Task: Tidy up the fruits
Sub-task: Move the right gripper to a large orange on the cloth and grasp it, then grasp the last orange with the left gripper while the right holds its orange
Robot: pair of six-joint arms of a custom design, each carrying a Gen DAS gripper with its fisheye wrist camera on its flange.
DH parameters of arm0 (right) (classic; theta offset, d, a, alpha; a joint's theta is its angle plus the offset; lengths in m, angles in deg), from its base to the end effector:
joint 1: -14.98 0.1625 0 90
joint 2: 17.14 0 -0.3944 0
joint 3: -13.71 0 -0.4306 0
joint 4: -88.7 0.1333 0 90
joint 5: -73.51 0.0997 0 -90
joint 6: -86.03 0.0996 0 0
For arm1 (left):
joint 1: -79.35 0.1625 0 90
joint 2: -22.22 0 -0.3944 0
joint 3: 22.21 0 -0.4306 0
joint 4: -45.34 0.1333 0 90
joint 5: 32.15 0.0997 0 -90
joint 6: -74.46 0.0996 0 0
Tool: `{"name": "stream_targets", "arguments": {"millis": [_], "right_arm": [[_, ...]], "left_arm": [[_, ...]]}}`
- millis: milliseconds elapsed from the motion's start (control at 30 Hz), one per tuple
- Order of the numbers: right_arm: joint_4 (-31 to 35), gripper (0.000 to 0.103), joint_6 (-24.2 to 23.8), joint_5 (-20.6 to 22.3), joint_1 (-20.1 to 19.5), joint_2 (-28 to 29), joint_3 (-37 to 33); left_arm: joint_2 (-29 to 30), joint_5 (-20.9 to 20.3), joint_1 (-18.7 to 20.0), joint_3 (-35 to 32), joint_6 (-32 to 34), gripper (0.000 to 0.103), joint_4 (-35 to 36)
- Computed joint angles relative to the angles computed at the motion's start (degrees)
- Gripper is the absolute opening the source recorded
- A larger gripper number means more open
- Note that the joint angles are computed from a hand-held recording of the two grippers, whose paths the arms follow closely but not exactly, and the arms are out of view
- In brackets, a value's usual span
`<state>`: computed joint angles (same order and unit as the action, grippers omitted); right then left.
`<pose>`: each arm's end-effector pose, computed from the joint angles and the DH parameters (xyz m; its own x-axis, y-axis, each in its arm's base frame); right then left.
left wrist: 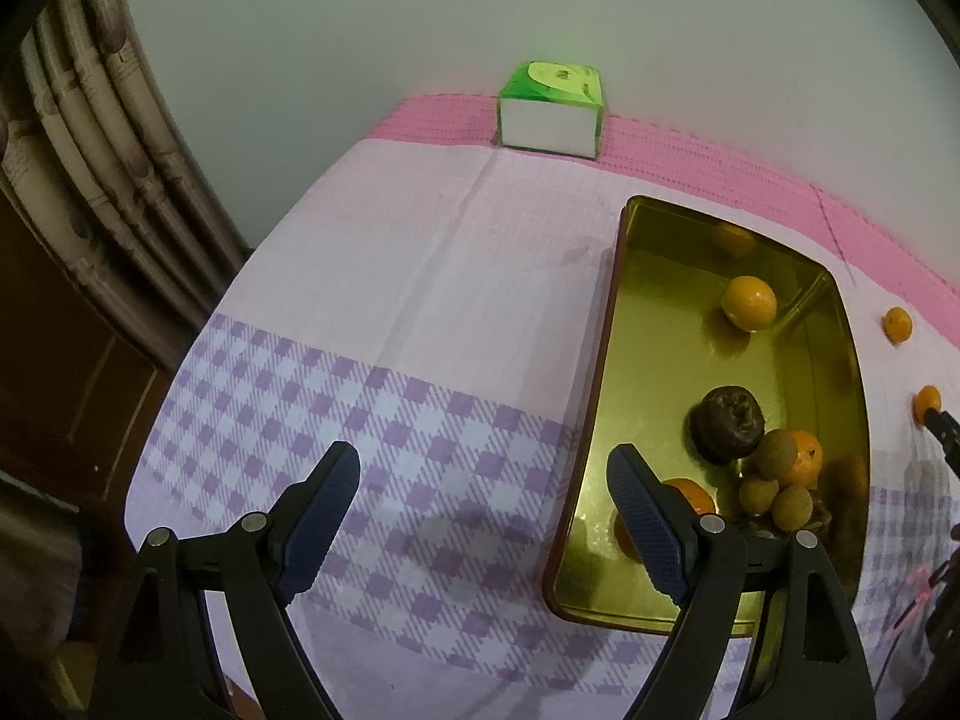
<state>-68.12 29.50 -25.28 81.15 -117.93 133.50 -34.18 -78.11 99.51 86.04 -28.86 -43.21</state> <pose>-0.0832 -0.4806 0.4175 -0.6996 -0.2350 0.6747 -0.5663 0.7582 -0.3231 -0.3868 -0.3578 0.0297 -0.6094 -0.4002 -0.6845 0.1388 0.7961 -0.5890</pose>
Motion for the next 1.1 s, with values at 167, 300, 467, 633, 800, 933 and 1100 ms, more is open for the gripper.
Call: {"name": "stream_targets", "arguments": {"millis": [167, 300, 467, 633, 800, 933, 1100], "right_arm": [[-0.46, 0.041, 0.20, 0.26, 0.00, 1.78, -0.75], [-1.14, 0.041, 0.00, 0.14, 0.03, 3.09, -1.32], [-2.18, 0.041, -0.55, 0.42, -0.09, 4.28, -1.63], [-2.29, 0.041, -1.03, 0.61, 0.00, 5.04, -2.10], [-2.76, 0.038, -1.74, 1.16, -0.09, 5.37, -2.15], [-3.02, 0.036, -2.11, 1.62, -0.25, 5.35, -1.99], [-2.98, 0.036, -2.07, 1.72, -0.32, 5.24, -1.93]], "left_arm": [[0.61, 0.02, 0.19, -0.33, 0.72, 0.085, 0.16], [1.00, 0.18, 0.32, -0.47, 1.16, 0.085, 0.06], [1.53, 1.01, 0.25, -0.78, 1.04, 0.085, 0.72], [1.73, 1.88, 0.11, -0.82, 0.84, 0.085, 0.98], [2.48, 1.83, 0.26, -1.49, 0.55, 0.085, 2.17], [3.05, 1.42, 0.54, -2.12, 0.25, 0.085, 3.33], [3.61, 1.58, 0.32, -2.87, -0.72, 0.085, 4.68]]}}
